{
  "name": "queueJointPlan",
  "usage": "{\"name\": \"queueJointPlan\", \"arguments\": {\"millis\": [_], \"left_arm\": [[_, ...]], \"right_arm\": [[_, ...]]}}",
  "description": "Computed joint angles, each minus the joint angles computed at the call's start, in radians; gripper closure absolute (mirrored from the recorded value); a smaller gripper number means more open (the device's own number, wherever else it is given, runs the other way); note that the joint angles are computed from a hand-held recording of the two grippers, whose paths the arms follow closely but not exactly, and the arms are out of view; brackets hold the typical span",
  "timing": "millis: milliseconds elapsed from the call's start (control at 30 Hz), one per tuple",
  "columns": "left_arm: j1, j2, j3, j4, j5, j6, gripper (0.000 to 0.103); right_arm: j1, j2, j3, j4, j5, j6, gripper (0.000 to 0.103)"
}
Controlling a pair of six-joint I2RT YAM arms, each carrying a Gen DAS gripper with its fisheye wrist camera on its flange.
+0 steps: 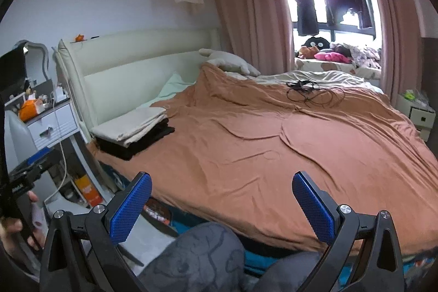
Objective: Fold large clothes
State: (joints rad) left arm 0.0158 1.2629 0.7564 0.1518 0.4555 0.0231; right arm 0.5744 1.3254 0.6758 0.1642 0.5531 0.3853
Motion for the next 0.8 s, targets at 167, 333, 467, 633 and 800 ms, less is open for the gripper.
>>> {"name": "queueJointPlan", "arguments": {"millis": [167, 333, 467, 633, 800], "left_arm": [[0.001, -0.018, -0.061, 0.036, -0.010, 0.006, 0.000], [-0.012, -0.010, -0.084, 0.077, -0.023, -0.001, 0.000], [-0.024, 0.004, -0.077, 0.082, -0.032, 0.005, 0.000], [-0.028, 0.013, -0.066, 0.058, -0.032, 0.007, 0.000], [-0.022, 0.003, -0.072, 0.050, -0.026, 0.009, 0.000]], "right_arm": [[-0.004, -0.026, -0.111, 0.101, -0.006, 0.032, 0.000], [-0.021, -0.008, -0.134, 0.132, -0.019, 0.042, 0.000], [-0.026, 0.007, -0.115, 0.132, -0.017, 0.036, 0.000], [-0.014, 0.012, -0.111, 0.129, -0.004, 0.037, 0.000], [-0.009, 0.013, -0.102, 0.105, 0.003, 0.048, 0.000]]}}
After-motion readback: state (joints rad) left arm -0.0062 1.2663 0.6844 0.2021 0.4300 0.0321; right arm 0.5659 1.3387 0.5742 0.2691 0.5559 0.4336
